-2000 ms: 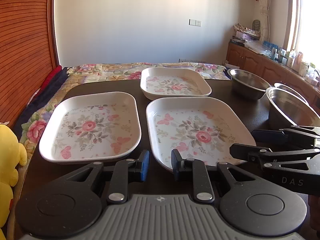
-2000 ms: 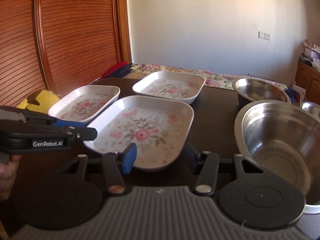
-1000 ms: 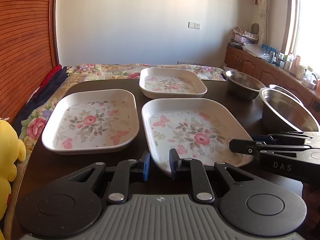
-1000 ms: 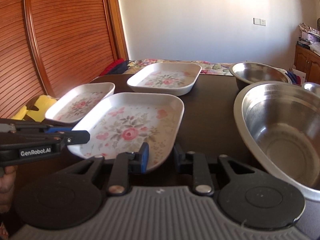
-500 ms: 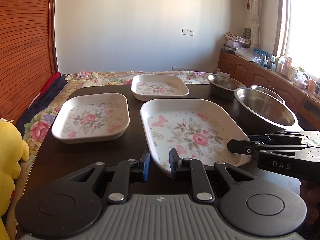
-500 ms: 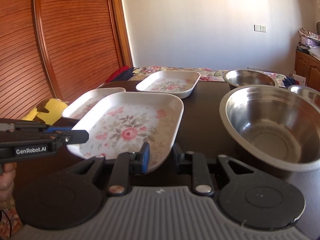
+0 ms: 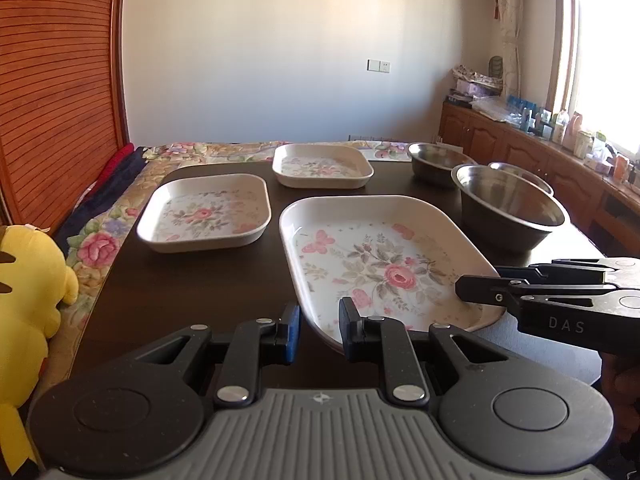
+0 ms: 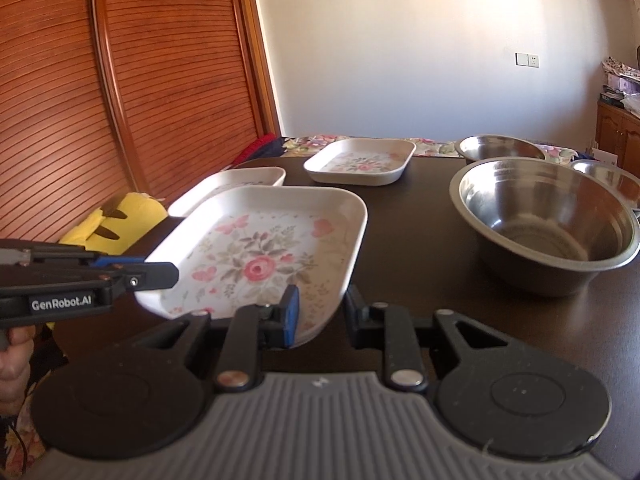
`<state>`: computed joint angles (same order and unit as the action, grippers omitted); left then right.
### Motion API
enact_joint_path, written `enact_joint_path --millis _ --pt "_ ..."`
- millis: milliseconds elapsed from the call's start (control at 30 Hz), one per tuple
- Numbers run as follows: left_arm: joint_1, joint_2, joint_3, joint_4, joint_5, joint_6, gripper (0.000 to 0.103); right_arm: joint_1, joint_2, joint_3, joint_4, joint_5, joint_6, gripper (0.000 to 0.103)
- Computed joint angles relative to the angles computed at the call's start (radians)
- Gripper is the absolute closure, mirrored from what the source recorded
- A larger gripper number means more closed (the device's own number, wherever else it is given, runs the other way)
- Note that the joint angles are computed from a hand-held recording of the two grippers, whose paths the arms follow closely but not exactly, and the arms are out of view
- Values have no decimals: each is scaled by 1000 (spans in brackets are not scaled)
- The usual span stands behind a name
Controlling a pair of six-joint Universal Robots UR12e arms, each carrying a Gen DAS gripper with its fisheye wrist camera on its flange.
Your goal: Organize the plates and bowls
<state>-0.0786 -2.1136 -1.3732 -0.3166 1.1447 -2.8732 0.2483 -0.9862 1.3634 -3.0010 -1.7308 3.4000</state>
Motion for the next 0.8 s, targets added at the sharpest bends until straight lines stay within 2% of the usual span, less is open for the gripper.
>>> enact_joint_path --millis 800 --pt "9 1 -22 -39 33 14 81 12 -1 14 31 32 7 76"
